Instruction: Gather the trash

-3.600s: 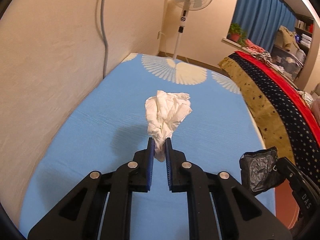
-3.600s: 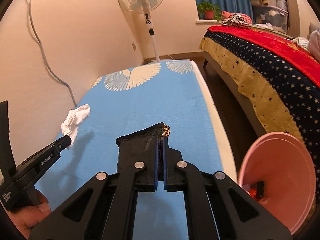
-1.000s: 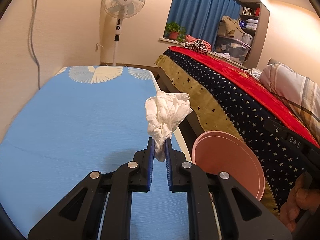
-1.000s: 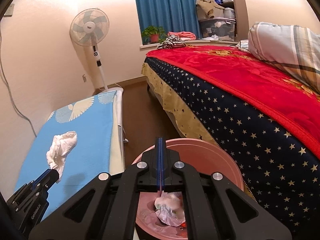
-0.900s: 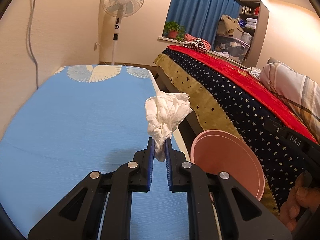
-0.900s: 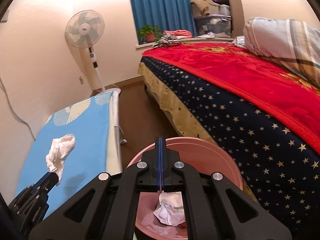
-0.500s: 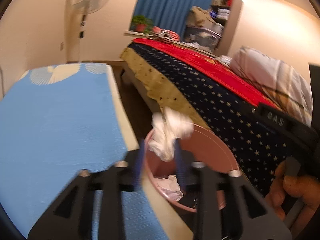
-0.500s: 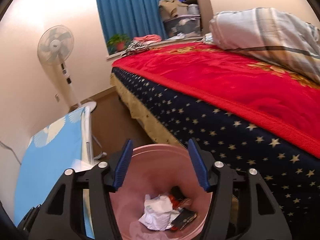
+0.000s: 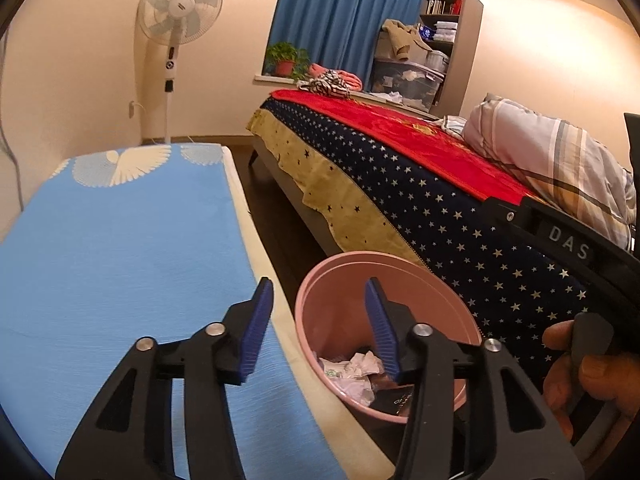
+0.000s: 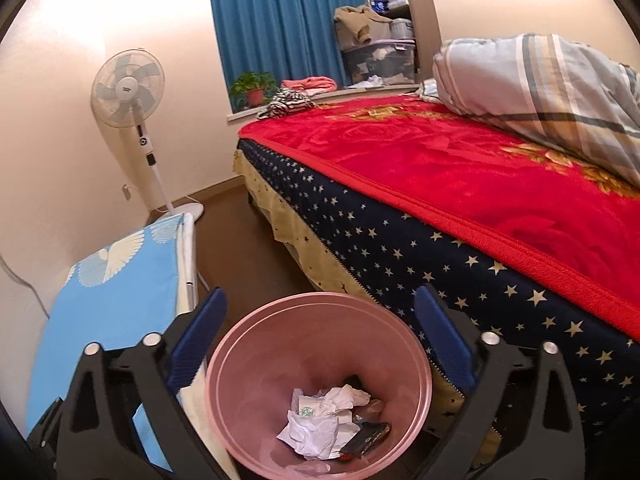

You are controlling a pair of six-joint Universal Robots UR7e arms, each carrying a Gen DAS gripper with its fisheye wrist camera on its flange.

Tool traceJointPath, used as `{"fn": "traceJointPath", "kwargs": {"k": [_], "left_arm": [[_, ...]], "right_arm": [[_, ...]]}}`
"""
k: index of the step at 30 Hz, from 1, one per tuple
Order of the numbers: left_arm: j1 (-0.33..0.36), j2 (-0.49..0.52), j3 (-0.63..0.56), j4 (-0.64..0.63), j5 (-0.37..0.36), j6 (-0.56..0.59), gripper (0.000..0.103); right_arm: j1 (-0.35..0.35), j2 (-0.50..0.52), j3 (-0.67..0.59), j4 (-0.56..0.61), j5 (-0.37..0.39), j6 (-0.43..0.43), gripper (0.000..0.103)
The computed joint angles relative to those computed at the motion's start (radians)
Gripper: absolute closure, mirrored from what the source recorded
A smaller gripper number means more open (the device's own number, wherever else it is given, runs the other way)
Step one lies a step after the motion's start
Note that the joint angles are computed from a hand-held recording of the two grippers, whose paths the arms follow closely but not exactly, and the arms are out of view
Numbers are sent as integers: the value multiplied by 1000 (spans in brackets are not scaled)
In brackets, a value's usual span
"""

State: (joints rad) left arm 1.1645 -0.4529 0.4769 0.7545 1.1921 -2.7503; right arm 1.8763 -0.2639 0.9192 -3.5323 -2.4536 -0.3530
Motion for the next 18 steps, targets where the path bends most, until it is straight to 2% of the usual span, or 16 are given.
{"fn": "traceJointPath", "kwargs": {"k": [4, 6, 10, 18], "left_arm": [[-13, -79, 133, -91, -45, 12, 36], [-19, -116, 192, -129, -73, 3, 30], [-30, -194, 315, -207, -133, 5, 19], [-52, -352, 547, -358, -287, 19, 11]], "right_arm": [[11, -35, 64, -2, 21, 14, 5], [18, -57, 107, 13, 41, 27, 5], [41, -62, 143, -12, 38, -24, 5], [86, -66, 196, -37, 6, -64, 5]]}}
